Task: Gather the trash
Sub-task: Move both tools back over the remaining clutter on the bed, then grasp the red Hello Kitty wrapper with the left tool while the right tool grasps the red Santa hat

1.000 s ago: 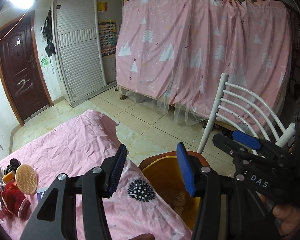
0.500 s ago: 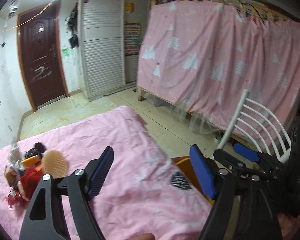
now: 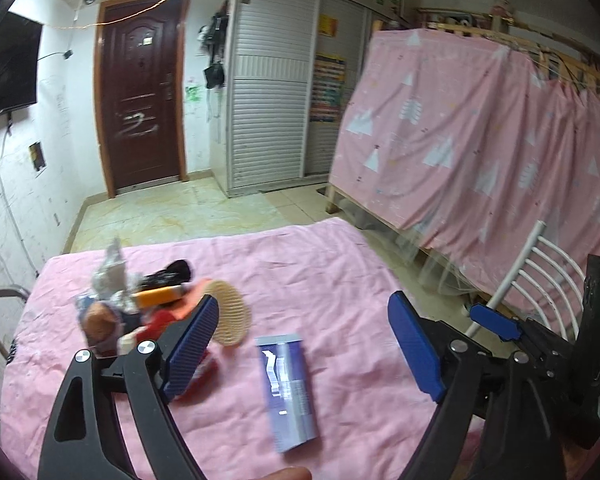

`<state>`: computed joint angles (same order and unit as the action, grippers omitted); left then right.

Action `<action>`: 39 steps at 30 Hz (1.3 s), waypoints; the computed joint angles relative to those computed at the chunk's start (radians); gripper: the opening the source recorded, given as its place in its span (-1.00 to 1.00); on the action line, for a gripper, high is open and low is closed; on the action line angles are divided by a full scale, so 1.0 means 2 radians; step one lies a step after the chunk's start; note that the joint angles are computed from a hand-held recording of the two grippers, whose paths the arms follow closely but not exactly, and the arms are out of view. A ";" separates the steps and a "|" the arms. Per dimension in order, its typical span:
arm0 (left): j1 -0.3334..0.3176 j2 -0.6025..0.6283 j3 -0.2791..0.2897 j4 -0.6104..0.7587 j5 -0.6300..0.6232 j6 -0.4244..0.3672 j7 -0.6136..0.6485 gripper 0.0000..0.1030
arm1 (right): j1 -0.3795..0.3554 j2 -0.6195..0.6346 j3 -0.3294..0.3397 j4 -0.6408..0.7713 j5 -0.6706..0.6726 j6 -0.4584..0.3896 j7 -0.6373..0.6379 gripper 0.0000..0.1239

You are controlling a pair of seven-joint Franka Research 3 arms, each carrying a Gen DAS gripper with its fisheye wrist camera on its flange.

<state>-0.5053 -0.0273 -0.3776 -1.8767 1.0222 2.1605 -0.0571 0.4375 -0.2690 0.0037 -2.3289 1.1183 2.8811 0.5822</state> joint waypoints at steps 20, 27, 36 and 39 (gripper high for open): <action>0.078 -0.213 -0.007 -0.217 -0.107 0.031 0.010 0.66 | 0.043 0.057 0.057 0.050 -0.101 -0.001 0.072 0.25; 0.100 -0.260 -0.003 -0.275 -0.137 0.062 0.015 0.66 | 0.050 0.079 0.075 0.066 -0.153 -0.001 0.112 0.25; 0.120 -0.275 0.014 -0.321 -0.175 0.123 0.044 0.66 | 0.060 0.108 0.088 0.087 -0.181 -0.020 0.118 0.25; 0.126 -0.265 0.017 -0.326 -0.187 0.142 0.062 0.66 | 0.058 0.117 0.091 0.094 -0.189 -0.029 0.121 0.25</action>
